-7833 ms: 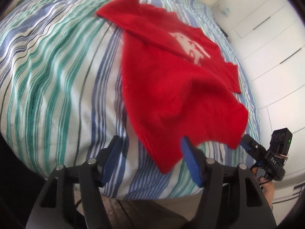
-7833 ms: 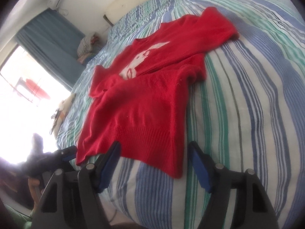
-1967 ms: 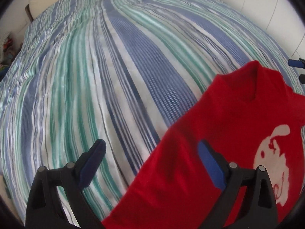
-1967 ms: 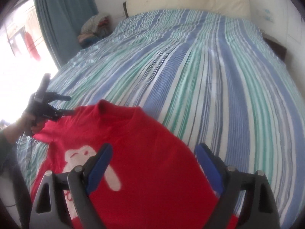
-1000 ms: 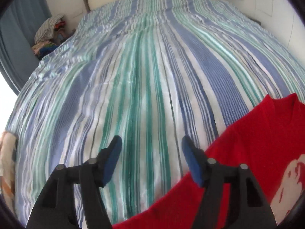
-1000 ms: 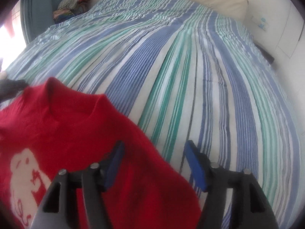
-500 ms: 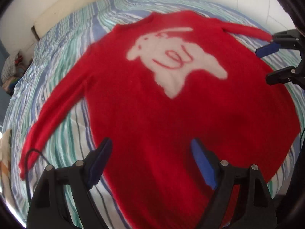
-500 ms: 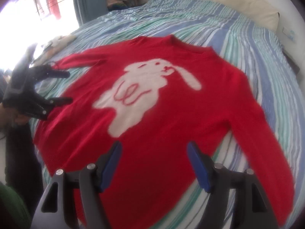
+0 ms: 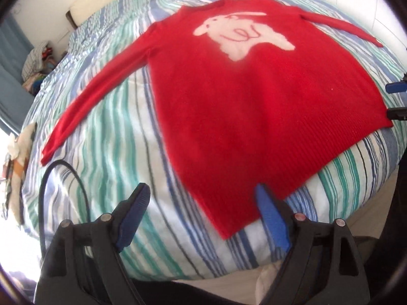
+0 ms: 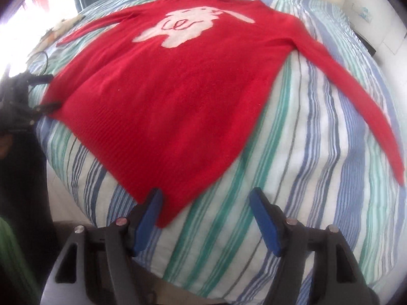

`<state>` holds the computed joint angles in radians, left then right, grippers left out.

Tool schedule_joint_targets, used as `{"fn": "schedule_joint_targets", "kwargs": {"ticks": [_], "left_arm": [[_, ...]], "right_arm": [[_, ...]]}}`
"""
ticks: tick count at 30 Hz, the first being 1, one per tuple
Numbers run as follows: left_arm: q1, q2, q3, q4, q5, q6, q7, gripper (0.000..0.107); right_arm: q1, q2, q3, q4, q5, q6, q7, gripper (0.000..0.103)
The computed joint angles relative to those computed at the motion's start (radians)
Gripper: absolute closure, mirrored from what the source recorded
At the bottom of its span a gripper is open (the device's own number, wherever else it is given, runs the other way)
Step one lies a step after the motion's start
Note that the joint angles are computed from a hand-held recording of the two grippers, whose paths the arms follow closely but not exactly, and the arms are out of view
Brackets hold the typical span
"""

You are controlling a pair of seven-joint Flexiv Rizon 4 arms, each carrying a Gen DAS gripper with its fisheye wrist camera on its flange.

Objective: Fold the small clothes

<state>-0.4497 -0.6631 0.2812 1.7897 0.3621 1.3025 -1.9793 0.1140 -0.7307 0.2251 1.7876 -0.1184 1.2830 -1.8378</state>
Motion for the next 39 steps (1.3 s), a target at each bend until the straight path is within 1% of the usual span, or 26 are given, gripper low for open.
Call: {"fn": "schedule_joint_targets", "kwargs": {"ticks": [2, 4, 5, 7, 8, 9, 10, 11, 12, 14, 15, 17, 18, 19, 21, 24, 25, 26, 29, 30, 31, 34, 37, 39], "left_arm": [[-0.008, 0.077, 0.043, 0.067, 0.012, 0.016, -0.049, 0.021], [0.000, 0.188, 0.088, 0.151, 0.031, 0.038, -0.115, 0.021], [-0.011, 0.253, 0.128, 0.186, 0.063, 0.031, -0.165, 0.021], [-0.067, 0.387, 0.233, 0.213, 0.178, -0.031, -0.291, 0.019], [-0.094, 0.452, 0.275, 0.211, 0.244, -0.075, -0.355, 0.016], [-0.110, 0.508, 0.298, 0.204, 0.299, -0.115, -0.411, 0.010], [-0.107, 0.550, 0.302, 0.199, 0.327, -0.128, -0.442, 0.007], [-0.088, 0.570, 0.295, 0.199, 0.317, -0.114, -0.439, 0.006], [-0.056, 0.569, 0.279, 0.205, 0.267, -0.077, -0.403, 0.005], [0.015, 0.517, 0.230, 0.216, 0.162, 0.044, -0.354, 0.005], [0.053, 0.468, 0.195, 0.215, 0.122, 0.118, -0.344, 0.005], [0.150, 0.350, 0.082, 0.190, 0.051, 0.236, -0.309, 0.005], [0.178, 0.283, 0.038, 0.164, 0.021, 0.275, -0.300, 0.005], [0.187, 0.214, 0.010, 0.128, -0.010, 0.299, -0.291, 0.005], [0.211, 0.093, -0.054, 0.054, -0.062, 0.346, -0.266, 0.005], [0.233, -0.046, -0.136, -0.061, -0.121, 0.353, -0.209, 0.006], [0.217, -0.082, -0.132, -0.096, -0.137, 0.351, -0.198, 0.006], [0.181, -0.115, -0.097, -0.124, -0.153, 0.354, -0.200, 0.006], [0.030, -0.196, 0.079, -0.182, -0.205, 0.335, -0.227, 0.006], [-0.012, -0.215, 0.130, -0.186, -0.221, 0.326, -0.234, 0.006], [-0.037, -0.226, 0.160, -0.184, -0.235, 0.317, -0.234, 0.006], [-0.065, -0.240, 0.197, -0.153, -0.272, 0.342, -0.225, 0.006], [-0.075, -0.239, 0.215, -0.127, -0.316, 0.356, -0.214, 0.006], [-0.086, -0.244, 0.230, -0.116, -0.349, 0.373, -0.210, 0.006]], "right_arm": [[-0.025, 0.020, 0.012, 0.012, 0.020, 0.026, -0.003, 0.033], [-0.057, 0.033, 0.036, 0.016, 0.051, 0.088, -0.009, 0.033], [-0.073, 0.034, 0.048, 0.009, 0.064, 0.113, -0.008, 0.033], [-0.103, 0.035, 0.079, -0.002, 0.087, 0.171, -0.009, 0.033], [-0.119, 0.031, 0.096, -0.017, 0.094, 0.194, -0.009, 0.033], [-0.132, 0.027, 0.111, -0.028, 0.098, 0.218, -0.008, 0.033], [-0.138, 0.020, 0.121, -0.046, 0.098, 0.238, -0.001, 0.032], [-0.150, 0.011, 0.135, -0.061, 0.099, 0.255, 0.005, 0.031], [-0.162, 0.004, 0.150, -0.076, 0.101, 0.268, 0.016, 0.029], [-0.206, -0.030, 0.210, -0.121, 0.109, 0.283, 0.036, 0.029], [-0.240, -0.052, 0.251, -0.147, 0.114, 0.279, 0.043, 0.028], [-0.296, -0.096, 0.315, -0.201, 0.140, 0.243, 0.081, 0.028], [-0.329, -0.120, 0.348, -0.224, 0.162, 0.223, 0.097, 0.028], [-0.353, -0.138, 0.364, -0.243, 0.188, 0.207, 0.117, 0.028], [-0.359, -0.154, 0.329, -0.269, 0.230, 0.191, 0.174, 0.028], [-0.354, -0.159, 0.242, -0.286, 0.267, 0.211, 0.253, 0.028], [-0.366, -0.166, 0.233, -0.299, 0.273, 0.212, 0.270, 0.028], [-0.375, -0.172, 0.222, -0.317, 0.279, 0.210, 0.293, 0.028], [-0.423, -0.213, 0.228, -0.405, 0.307, 0.185, 0.355, 0.028], [-0.422, -0.224, 0.209, -0.434, 0.321, 0.182, 0.392, 0.028], [-0.422, -0.241, 0.196, -0.470, 0.330, 0.173, 0.424, 0.028], [-0.437, -0.309, 0.193, -0.594, 0.350, 0.105, 0.487, 0.028], [-0.410, -0.360, 0.138, -0.696, 0.363, 0.031, 0.560, 0.028], [-0.407, -0.394, 0.134, -0.758, 0.371, -0.017, 0.565, 0.028]]}}
